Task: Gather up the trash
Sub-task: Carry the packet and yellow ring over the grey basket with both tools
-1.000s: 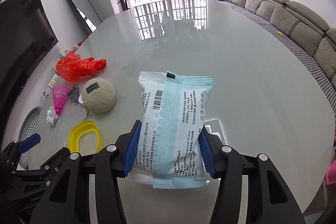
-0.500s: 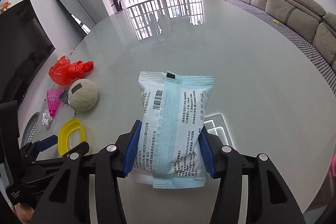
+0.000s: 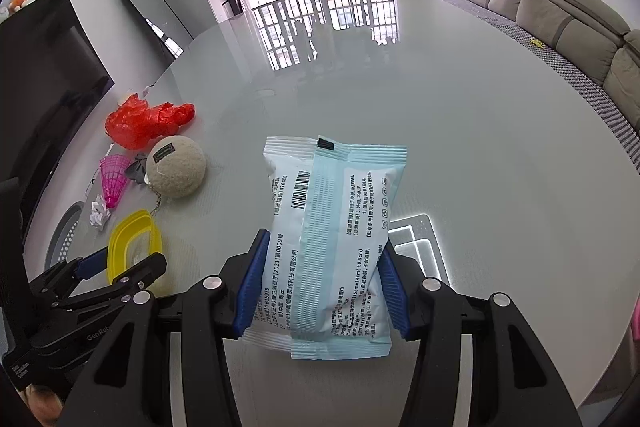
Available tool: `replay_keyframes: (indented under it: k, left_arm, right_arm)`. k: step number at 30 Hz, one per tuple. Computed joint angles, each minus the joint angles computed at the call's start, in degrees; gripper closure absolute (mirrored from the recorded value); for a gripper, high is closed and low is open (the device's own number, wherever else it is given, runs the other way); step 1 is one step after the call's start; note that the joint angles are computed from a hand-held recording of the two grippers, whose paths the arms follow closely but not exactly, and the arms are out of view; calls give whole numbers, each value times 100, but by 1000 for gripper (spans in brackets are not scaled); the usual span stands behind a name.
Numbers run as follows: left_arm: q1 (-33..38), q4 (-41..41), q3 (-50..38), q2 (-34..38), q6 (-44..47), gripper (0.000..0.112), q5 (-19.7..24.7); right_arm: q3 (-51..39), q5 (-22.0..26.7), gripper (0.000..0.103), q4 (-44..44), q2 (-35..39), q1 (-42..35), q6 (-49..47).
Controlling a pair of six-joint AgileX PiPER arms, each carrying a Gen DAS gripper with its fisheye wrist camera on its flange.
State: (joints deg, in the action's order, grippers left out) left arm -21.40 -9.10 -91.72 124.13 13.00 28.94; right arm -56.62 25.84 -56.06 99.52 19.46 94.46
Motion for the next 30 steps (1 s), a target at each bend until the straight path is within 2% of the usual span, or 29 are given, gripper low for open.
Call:
replay_keyframes:
  k: [5,10,16,24,30]
  left_arm:
    - [213,369,637,-530,-139,40,-502]
    - [722,-155,1027,-923,485,40,-690]
    - [1412,-322,1316,-1211,881,40,-979]
    - [2492,-650,1048,-1027,1425,40,-889]
    - [3168,-557,333,-531,1303,40,-603]
  right_arm:
    - [-324,221,52,186,124,308,-219]
    - [-871,322,53,467,412,626,-589]
    - [-1958,375,52,968,1042,1031,-1294]
    - [-4302,879,52,2273,2408,1461,-3213]
    - [-6924,1880,52,3269,3800,1690,-4784]
